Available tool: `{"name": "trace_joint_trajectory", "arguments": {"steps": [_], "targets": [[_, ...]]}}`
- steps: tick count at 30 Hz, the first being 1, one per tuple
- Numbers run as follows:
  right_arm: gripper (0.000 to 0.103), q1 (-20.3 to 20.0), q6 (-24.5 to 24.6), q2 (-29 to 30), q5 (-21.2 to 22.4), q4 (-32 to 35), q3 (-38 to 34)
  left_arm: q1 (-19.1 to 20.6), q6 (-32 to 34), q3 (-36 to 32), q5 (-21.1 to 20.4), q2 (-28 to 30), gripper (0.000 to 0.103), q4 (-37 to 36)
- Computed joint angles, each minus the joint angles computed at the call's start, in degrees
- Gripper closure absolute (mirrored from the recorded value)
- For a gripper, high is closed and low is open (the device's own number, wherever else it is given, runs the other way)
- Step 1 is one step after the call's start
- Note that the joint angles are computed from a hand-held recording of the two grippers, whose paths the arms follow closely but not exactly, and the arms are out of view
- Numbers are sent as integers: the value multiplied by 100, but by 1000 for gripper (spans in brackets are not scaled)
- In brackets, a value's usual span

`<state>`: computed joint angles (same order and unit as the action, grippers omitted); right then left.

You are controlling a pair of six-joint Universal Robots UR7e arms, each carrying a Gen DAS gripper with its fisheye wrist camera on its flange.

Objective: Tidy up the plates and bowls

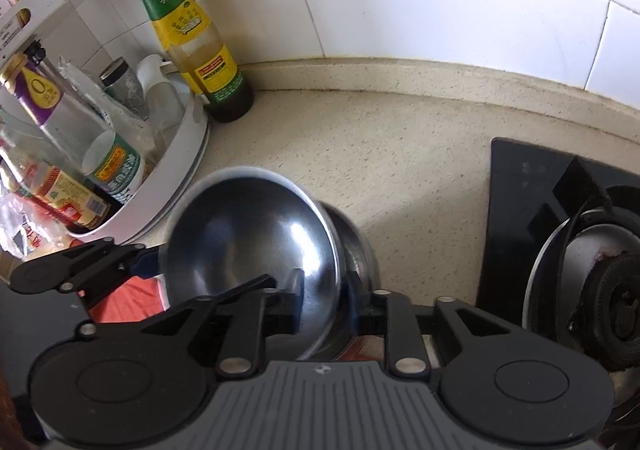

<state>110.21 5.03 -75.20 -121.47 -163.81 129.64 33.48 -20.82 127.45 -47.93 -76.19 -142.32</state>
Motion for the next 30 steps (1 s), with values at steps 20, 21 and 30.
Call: {"name": "trace_joint_trajectory", "arguments": {"steps": [20, 21, 30], "targets": [[69, -288, -784, 231, -127, -420, 186, 102, 69, 58, 246, -185, 32, 161], [69, -299, -754, 242, -102, -434, 183, 113, 72, 69, 237, -201, 31, 180], [63, -596, -299, 56, 469, -264, 232, 157, 559, 154, -7, -355, 20, 203]]}}
